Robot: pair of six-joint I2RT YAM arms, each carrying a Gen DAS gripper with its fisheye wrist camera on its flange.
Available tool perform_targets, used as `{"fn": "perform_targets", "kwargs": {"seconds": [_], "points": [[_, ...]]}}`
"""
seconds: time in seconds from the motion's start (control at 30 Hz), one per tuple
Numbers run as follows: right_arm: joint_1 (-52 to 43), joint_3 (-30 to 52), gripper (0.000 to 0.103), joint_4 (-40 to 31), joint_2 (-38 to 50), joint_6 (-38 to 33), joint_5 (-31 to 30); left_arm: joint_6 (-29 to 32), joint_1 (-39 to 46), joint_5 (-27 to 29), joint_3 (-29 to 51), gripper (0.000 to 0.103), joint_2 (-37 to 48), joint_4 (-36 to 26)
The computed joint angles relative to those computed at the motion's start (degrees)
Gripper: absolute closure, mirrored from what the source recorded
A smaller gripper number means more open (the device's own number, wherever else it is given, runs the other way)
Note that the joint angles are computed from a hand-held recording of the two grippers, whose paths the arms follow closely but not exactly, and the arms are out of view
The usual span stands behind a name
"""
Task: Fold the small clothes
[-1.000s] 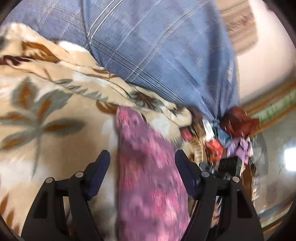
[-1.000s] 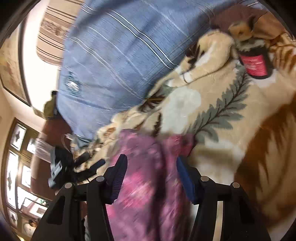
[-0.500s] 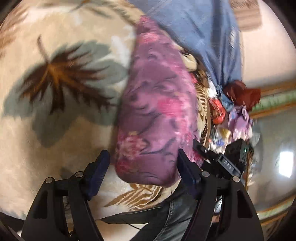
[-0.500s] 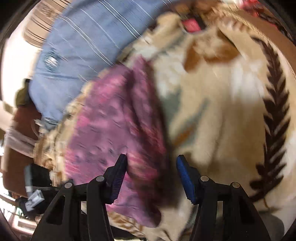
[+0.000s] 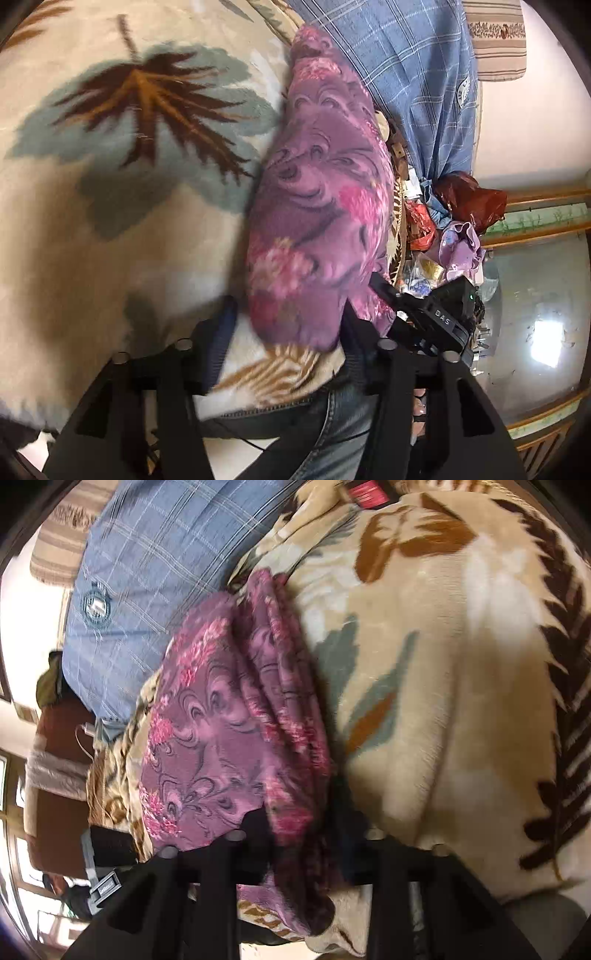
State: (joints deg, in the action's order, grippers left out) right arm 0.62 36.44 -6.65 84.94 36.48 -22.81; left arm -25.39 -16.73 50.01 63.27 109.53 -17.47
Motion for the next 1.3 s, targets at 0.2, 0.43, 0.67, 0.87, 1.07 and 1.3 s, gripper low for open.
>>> {"fn": "perform_targets", "kwargs": {"seconds": [0.2,0.43,0.67,0.87,1.07,1.3], "points": [[8.8,-10.8,0.046,0.3,-22.3,3.0,10.8,10.8,-0.9,-17.2,-7.7,0.046,-14.6,-1.7],[20.2,-2.6,0.065,-10.5,-10.3,7.1,24.5,19.1,-8.2,-32.2,-8.5,0.046,-15.1,0.7],[17.5,-1.9,0.089,-9.7,-9.3,5.7,22.3,20.9,-13.1,-37.6,-3.5,0.079,-10.0,0.8],[15.8,-2.0,0.090,-9.6,-7.7,6.9,20.7,18.1,-12.4,-37.3,-7.5,0.092,-14.4,2.0],[12.5,-2.5,0.087,-7.9,-5.8,6.0,16.4,15.0,-9.9,-33.4,-7.9,0.090,-11.4,2.8],[8.8,-8.9,0.040,-2.7,-19.9,3.0,10.7,18.8,-5.7,-22.8,-10.2,0.046,-21.8,-3.7]]}}
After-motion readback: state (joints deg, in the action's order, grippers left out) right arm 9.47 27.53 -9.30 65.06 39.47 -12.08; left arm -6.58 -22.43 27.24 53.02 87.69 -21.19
